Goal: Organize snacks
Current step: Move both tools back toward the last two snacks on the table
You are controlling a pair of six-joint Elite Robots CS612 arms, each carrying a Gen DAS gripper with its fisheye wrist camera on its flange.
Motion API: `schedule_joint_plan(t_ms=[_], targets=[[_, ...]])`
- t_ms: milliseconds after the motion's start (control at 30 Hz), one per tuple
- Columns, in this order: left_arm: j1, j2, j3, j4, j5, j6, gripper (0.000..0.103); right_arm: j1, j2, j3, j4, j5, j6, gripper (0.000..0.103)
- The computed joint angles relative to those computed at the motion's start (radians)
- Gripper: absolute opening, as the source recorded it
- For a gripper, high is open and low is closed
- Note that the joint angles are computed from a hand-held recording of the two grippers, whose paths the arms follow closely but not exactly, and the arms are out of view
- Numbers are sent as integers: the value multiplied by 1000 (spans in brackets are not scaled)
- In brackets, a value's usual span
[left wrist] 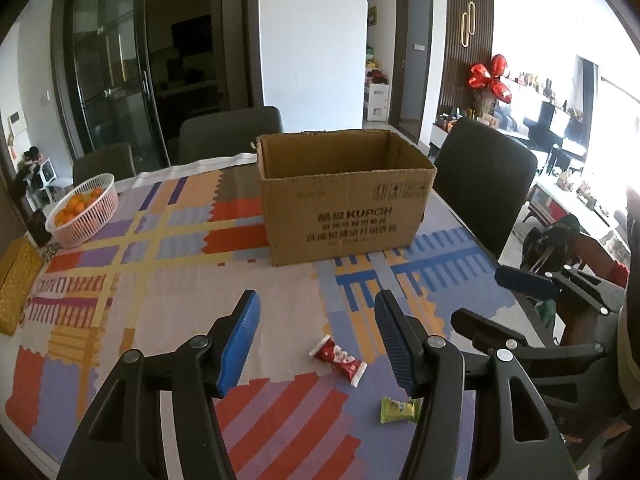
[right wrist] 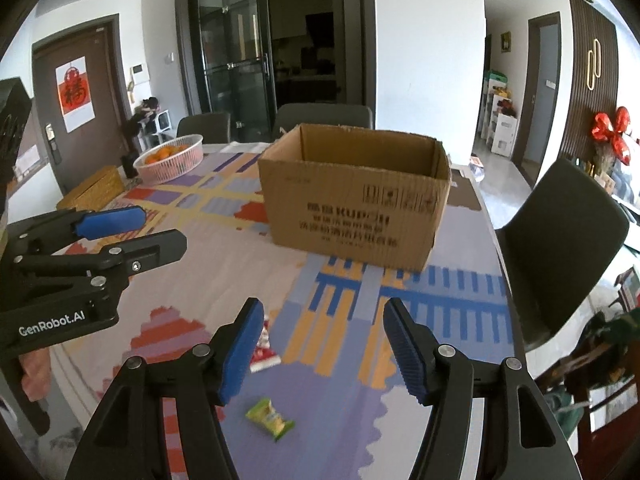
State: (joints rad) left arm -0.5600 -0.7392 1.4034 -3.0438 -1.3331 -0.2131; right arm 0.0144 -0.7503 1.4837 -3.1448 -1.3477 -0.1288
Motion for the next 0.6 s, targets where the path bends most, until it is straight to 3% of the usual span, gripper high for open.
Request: schedule_joint_plan(t_ms=[267,600], targets=[[-19,-19,44,-2,50,19,59,-2,-15,54,-21,11,9,63],[-10,-12,61,-11,58,32,59,13,-15,67,3,2,-11,63]])
